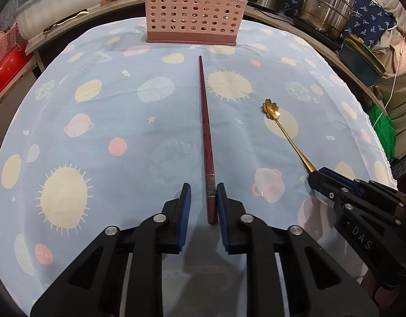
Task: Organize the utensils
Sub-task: 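Grasp the gold spoon with the right while the left grasps the dark-red chopstick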
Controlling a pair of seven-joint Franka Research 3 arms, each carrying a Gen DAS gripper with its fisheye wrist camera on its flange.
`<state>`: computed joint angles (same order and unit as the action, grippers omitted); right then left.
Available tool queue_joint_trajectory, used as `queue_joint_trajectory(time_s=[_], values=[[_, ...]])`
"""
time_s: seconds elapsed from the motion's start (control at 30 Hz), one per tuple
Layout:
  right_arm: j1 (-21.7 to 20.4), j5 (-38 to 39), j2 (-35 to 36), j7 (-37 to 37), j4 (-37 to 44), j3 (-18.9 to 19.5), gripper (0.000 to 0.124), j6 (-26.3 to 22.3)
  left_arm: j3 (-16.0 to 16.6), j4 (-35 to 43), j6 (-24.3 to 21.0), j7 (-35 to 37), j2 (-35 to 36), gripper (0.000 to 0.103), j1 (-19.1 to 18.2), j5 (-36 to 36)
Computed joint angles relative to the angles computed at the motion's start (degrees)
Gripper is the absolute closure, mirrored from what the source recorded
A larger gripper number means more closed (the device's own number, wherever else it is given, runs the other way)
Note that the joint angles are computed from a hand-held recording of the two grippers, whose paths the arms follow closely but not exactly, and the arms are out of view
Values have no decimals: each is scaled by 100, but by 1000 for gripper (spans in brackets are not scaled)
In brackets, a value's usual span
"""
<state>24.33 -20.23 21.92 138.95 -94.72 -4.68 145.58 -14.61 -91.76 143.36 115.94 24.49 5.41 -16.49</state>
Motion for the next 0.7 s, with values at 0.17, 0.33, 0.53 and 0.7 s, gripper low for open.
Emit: queue_joint_trajectory(time_s=[0.17,0.33,0.53,0.7], values=[[19,-45,-75,68,-90,-12,113,46,-19,47,-122,25,6,96,50,-83],[13,-120,-211,144,-204,-5,113,111,-4,-41,-58,74,-120,96,94,-181],[2,-341,-421,324,-305,-12,113,265,-7,-124,188,217,-329,96,148,-352],[-33,-587,-561,472,-251,-11,114,372,-16,-25,305,333,-421,96,170,-510]])
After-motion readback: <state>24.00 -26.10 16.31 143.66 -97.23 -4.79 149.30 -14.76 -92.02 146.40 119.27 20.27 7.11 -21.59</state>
